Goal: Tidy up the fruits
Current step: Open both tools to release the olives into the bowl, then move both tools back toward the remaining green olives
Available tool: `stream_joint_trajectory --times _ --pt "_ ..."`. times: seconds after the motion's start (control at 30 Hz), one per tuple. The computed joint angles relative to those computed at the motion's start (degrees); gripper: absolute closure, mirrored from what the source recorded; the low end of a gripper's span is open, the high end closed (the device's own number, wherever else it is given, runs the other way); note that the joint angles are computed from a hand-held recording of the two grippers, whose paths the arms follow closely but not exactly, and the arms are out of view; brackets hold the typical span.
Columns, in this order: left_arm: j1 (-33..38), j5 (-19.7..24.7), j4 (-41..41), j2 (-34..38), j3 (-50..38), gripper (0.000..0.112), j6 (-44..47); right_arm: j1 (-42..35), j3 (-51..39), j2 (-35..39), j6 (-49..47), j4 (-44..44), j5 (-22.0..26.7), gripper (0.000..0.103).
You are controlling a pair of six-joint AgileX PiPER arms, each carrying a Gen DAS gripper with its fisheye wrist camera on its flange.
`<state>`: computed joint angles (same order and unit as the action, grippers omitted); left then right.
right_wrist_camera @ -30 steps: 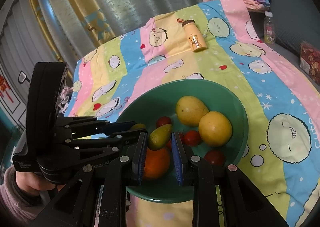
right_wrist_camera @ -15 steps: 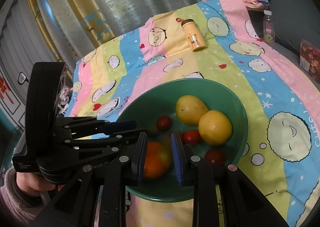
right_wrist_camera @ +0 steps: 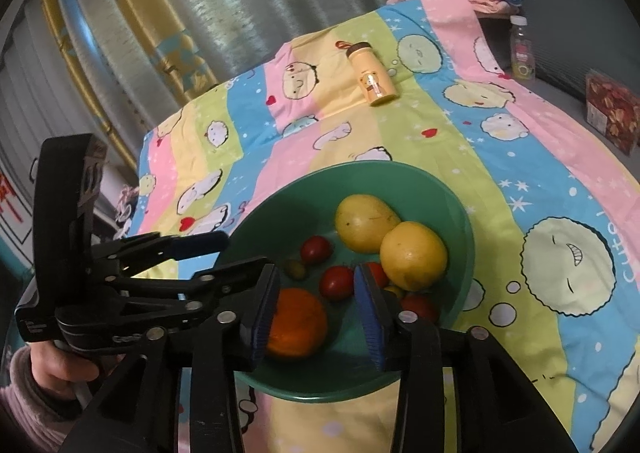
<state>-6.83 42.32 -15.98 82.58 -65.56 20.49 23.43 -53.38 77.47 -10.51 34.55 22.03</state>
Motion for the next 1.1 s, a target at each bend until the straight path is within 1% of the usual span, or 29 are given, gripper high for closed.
stream_joint_trajectory --times 0.1,0.23,0.3,0.33,0.57,0.67,0.83,1.0,1.1 --pt "3.0 1.0 -4.5 -1.4 0.3 0.034 2.7 -0.4 0.2 -0.5 0.2 0.4 -0.1 0.055" --pt "5.9 1.6 -6.5 -3.4 1.1 0.031 3.8 -0.7 0.5 -1.3 1.9 -0.3 -0.4 0.052" --pt "8.8 2.0 -7.9 -5.0 1.9 0.025 5.1 -0.9 0.6 -1.8 1.9 0.0 -0.3 0.052" --pt "9.8 2.1 -8.4 -5.5 2.2 0.025 5.5 -0.9 0.6 -2.1 2.3 -0.3 -0.3 0.051" --pt "21.4 4.1 -12.4 -9.1 4.9 0.024 10.4 0.9 -0.4 -3.2 8.1 -6.3 0.2 0.051" --pt "26.2 5.0 -13.3 -10.2 6.5 0.024 12.2 2.6 -1.1 -3.6 10.4 -9.0 0.6 0.051" --pt "32.2 6.1 -14.0 -11.1 9.6 0.024 14.3 6.3 -2.7 -3.5 14.4 -14.4 1.2 0.051" --pt "36.4 7.6 -15.7 -12.3 12.0 0.024 17.5 11.2 -4.4 -3.0 16.5 -19.0 1.8 0.051" --pt "38.2 8.3 -16.5 -13.5 13.4 0.024 19.4 14.4 -5.4 -2.5 15.4 -19.9 2.3 0.051"
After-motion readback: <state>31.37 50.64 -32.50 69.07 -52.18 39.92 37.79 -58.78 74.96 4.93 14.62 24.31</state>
